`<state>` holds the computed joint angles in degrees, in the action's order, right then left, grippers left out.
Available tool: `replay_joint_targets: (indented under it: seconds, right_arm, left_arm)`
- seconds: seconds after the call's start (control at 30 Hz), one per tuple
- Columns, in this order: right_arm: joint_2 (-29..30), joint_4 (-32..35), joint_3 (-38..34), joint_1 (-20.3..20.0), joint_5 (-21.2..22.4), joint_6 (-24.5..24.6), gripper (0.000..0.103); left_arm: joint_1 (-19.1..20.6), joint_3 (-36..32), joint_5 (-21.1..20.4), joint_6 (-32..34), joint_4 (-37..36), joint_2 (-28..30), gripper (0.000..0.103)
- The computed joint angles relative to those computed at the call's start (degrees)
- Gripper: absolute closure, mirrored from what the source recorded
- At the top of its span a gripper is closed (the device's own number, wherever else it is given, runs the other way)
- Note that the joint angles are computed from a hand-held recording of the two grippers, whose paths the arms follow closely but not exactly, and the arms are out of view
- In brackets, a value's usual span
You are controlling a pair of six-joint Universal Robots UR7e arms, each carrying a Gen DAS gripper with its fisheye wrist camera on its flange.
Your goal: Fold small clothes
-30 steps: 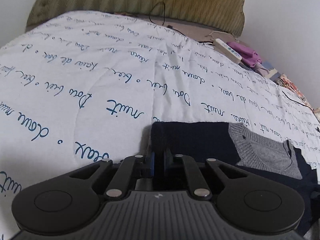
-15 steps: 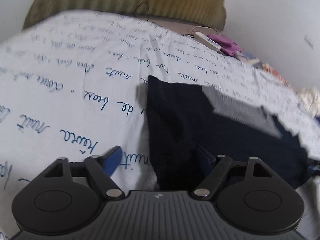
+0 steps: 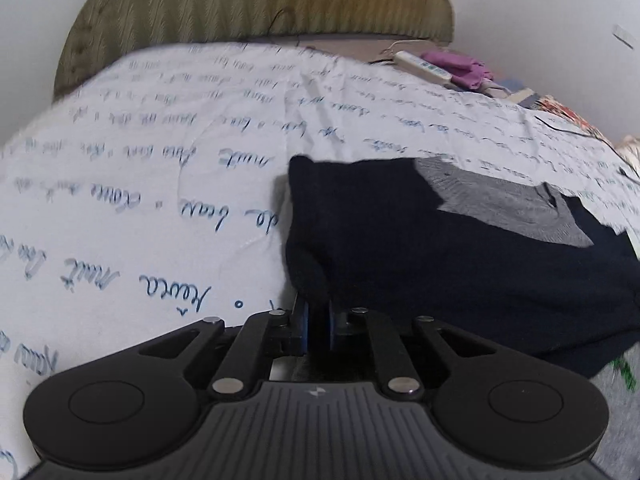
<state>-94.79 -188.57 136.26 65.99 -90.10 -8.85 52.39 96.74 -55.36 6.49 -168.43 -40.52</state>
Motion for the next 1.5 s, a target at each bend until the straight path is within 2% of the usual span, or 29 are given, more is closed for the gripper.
replay_joint_targets:
  seconds: [0.03, 0.1, 0.13, 0.17, 0.2, 0.23, 0.37, 0.43, 0.47, 0.5, 0.53, 0.57, 0.63, 0.7, 0.77, 0.8, 0.83, 0.87, 0.9, 0.97, 1.0, 1.03, 1.1, 1.13, 1.17, 1.3, 1.43, 1.47, 1.5]
  right_arm:
    - [-0.5, -0.1, 0.1, -0.1, 0.3, 0.1, 0.072]
    - [-2.0, -1.3, 0.5, -0.7, 1.3, -0.2, 0.059]
    - [-2.8, -2.7, 0.7, -1.5, 2.4, 0.0, 0.052]
    - [-3.2, -4.3, 0.7, -2.2, 2.9, 0.6, 0.052]
    - [-3.1, -5.3, 0.2, -2.6, 2.7, 1.0, 0.052]
    - [-2.6, -5.8, -0.9, -2.6, 1.8, 1.6, 0.052]
    - [2.6, -3.2, -7.1, -2.0, -2.7, 2.8, 0.053]
    - [5.1, -1.5, -9.5, -1.4, -3.8, 2.8, 0.053]
    - [5.9, -1.0, -10.1, -1.4, -3.2, 2.2, 0.053]
    - [6.3, -0.9, -10.2, -1.6, -1.9, 1.5, 0.056]
    - [6.6, -0.3, -10.4, -1.6, -1.2, 0.4, 0.085]
    - [7.0, 0.3, -10.8, -0.9, -2.4, -0.6, 0.092]
    - [7.1, -2.2, -10.1, -1.4, -2.9, -2.1, 0.094]
    - [6.0, -1.5, -9.5, -4.7, 2.0, 2.0, 0.095]
    - [5.6, -1.8, -8.9, -6.0, 4.6, 3.2, 0.095]
    - [5.2, -1.3, -8.7, -5.7, 4.4, 3.0, 0.084]
    - [4.7, -0.7, -8.8, -5.1, 3.7, 3.0, 0.075]
    - [4.2, -1.1, -8.8, -4.4, 2.7, 2.4, 0.07]
    - [4.1, -3.3, -8.7, -3.4, 1.6, 0.3, 0.059]
    - [5.1, -7.0, -9.7, -0.4, -2.0, -6.8, 0.049]
    - [5.5, -5.7, -11.2, 0.9, -3.0, -10.3, 0.048]
    - [6.1, -2.7, -13.2, 2.1, -3.8, -13.0, 0.048]
    - [8.4, 4.2, -18.0, 3.9, -4.5, -16.4, 0.046]
    - [10.0, 7.4, -20.5, 4.8, -5.1, -17.3, 0.042]
    - [11.9, 10.2, -23.1, 5.5, -5.9, -17.7, 0.043]
    - [18.8, 14.9, -30.7, 8.1, -9.7, -19.9, 0.043]
    - [21.4, 21.3, -34.1, 9.2, -12.6, -23.7, 0.043]
    - [21.7, 23.1, -34.6, 9.2, -12.9, -24.8, 0.048]
    - [21.8, 23.5, -34.5, 9.3, -12.9, -26.7, 0.059]
  left_arm:
    - [-0.1, 0.5, -0.1, 0.7, -0.7, -0.5, 0.087]
    - [0.0, 1.1, -0.8, 1.0, -3.0, -1.8, 0.069]
    - [0.1, 1.2, -0.7, 0.9, -5.0, -2.1, 0.048]
    - [0.2, 0.9, -0.2, 1.0, -7.8, -1.8, 0.027]
    - [0.4, -0.3, 0.5, 0.9, -9.5, -1.1, 0.021]
    - [0.6, -1.8, 0.8, 0.5, -9.4, -0.2, 0.019]
    - [2.5, -10.9, -1.4, -4.5, 1.8, 4.5, 0.019]
    - [2.7, -14.8, -0.2, -6.4, 5.6, 7.5, 0.02]
    - [2.7, -15.7, 0.2, -6.3, 5.7, 8.7, 0.032]
    - [2.7, -16.2, 0.2, -4.6, 4.6, 9.5, 0.052]
    - [2.5, -16.8, 0.5, -3.8, 4.5, 10.2, 0.092]
    - [2.7, -17.2, -0.4, -4.4, 5.2, 10.3, 0.095]
    - [2.5, -16.9, 0.8, -2.9, 3.7, 10.8, 0.096]
    - [2.4, -15.5, 1.4, 1.3, 0.3, 10.9, 0.096]
    - [2.2, -14.4, 0.7, 3.4, -0.6, 10.0, 0.093]
    - [2.2, -13.6, -0.2, 4.6, -1.3, 9.2, 0.092]
    - [2.1, -12.7, -0.6, 5.4, -2.2, 8.3, 0.085]
    - [1.9, -11.8, -0.7, 6.5, -3.8, 7.4, 0.071]
    - [1.7, -10.6, -1.2, 9.0, -7.6, 6.8, 0.062]
    - [1.1, -9.5, -1.9, 16.0, -17.1, 7.1, 0.013]
    - [0.8, -10.0, -2.3, 20.4, -21.3, 8.2, 0.01]
    - [0.5, -11.4, -2.6, 24.1, -23.2, 9.4, 0.009]
    - [0.0, -15.3, -3.7, 26.3, -19.7, 11.8, 0.009]
    - [0.0, -17.3, -5.2, 25.8, -15.4, 12.6, 0.009]
    - [0.1, -19.6, -6.6, 25.9, -10.5, 13.9, 0.009]
    - [-0.3, -28.9, -3.8, 27.6, 0.5, 20.9, 0.01]
    - [0.5, -37.6, -4.8, 22.5, 18.0, 23.7, 0.011]
    - [0.8, -39.2, -5.3, 21.9, 20.5, 24.3, 0.017]
    - [1.1, -40.4, -6.2, 21.3, 22.7, 24.5, 0.026]
